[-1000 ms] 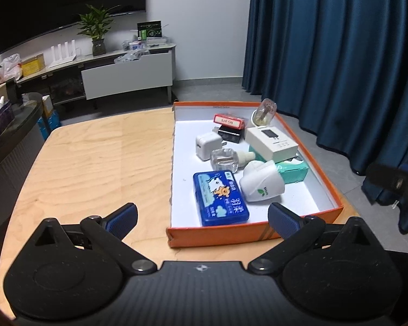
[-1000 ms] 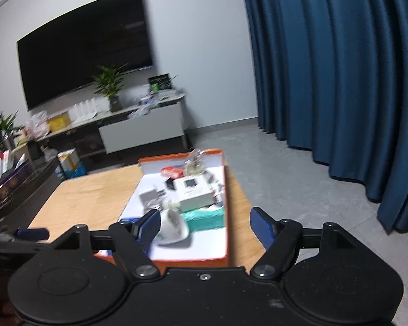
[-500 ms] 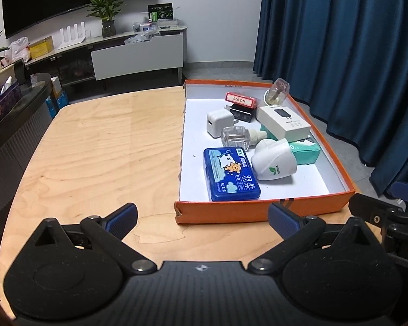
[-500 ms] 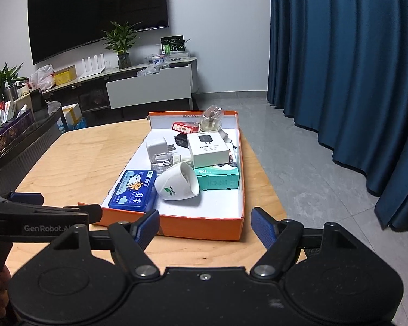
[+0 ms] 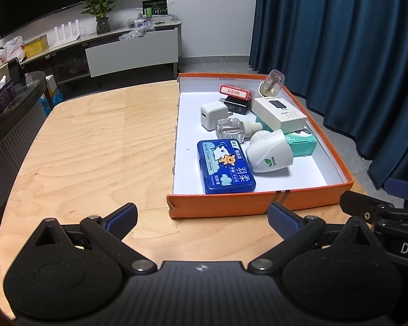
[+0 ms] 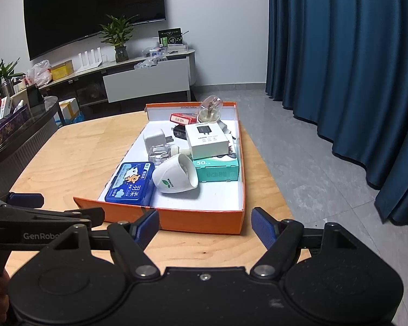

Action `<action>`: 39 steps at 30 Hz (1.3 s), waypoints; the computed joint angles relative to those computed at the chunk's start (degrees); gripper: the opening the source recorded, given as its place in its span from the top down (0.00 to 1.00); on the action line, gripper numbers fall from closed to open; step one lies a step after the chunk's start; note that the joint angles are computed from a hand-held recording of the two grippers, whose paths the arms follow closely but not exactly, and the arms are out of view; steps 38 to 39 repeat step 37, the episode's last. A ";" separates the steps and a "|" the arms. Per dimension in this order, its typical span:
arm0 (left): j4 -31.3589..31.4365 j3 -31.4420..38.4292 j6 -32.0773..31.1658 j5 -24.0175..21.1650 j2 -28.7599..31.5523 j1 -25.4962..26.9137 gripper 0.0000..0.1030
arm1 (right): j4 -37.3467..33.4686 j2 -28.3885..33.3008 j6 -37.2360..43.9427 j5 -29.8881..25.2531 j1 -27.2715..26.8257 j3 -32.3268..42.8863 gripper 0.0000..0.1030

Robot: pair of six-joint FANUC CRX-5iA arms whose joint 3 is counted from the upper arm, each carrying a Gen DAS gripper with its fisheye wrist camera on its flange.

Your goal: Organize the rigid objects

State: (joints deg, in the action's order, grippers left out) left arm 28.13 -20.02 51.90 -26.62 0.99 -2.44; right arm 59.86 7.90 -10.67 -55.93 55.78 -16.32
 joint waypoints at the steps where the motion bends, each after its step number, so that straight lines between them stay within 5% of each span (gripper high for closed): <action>1: 0.06 0.07 -0.02 -0.12 0.05 0.04 0.00 | -0.04 0.09 0.22 0.14 -0.13 0.13 0.15; 39: -0.43 0.51 0.24 -0.88 0.61 0.01 0.00 | -1.08 0.99 1.02 0.10 0.02 1.13 0.14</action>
